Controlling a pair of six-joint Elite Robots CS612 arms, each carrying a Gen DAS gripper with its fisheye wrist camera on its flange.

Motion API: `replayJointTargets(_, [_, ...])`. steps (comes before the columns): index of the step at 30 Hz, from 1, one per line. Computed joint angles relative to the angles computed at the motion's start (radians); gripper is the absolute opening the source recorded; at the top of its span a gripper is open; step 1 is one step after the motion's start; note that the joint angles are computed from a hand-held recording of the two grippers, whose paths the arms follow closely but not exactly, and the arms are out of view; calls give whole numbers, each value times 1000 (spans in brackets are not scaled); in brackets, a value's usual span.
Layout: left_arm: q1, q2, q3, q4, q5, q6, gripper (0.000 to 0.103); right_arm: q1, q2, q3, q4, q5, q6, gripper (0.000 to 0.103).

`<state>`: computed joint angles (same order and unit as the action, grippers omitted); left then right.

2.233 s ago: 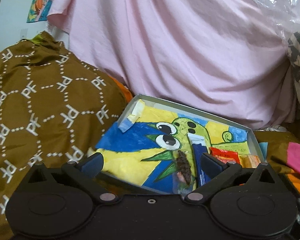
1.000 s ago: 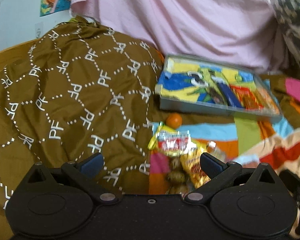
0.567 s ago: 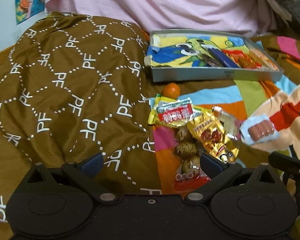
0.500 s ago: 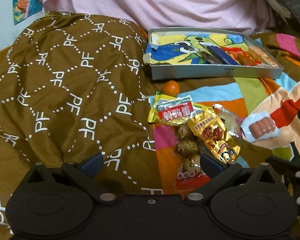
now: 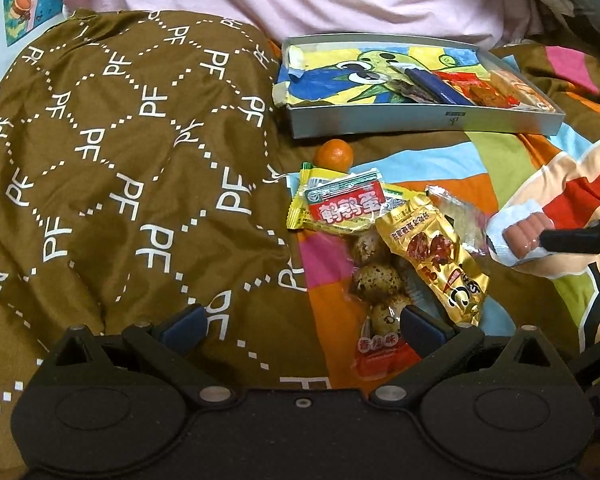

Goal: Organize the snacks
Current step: 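Move both tools back from the tray toward the loose snacks, then grasp the red-label quail-egg pack with the left tool while the right tool grasps the gold bag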

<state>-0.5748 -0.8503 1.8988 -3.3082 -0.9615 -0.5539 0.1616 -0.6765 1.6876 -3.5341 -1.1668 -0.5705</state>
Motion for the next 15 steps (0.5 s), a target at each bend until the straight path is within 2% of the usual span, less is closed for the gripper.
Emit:
replayJointTargets(2, [0,1,0,-7,1,0,102,2,2,-8,36,1,-9,91])
replayJointTargets(9, [0,12,1,-80,-21,55,102,-8,11,-28,74,65,11,85])
replayJointTargets(13, [1,20,-3,-113,-32,81,102,-15,13,-41,115,122,9,75])
replayJointTargets(15, [2,22,-3,-123,-39,87,102,-17,16,-48,125,142,5,75])
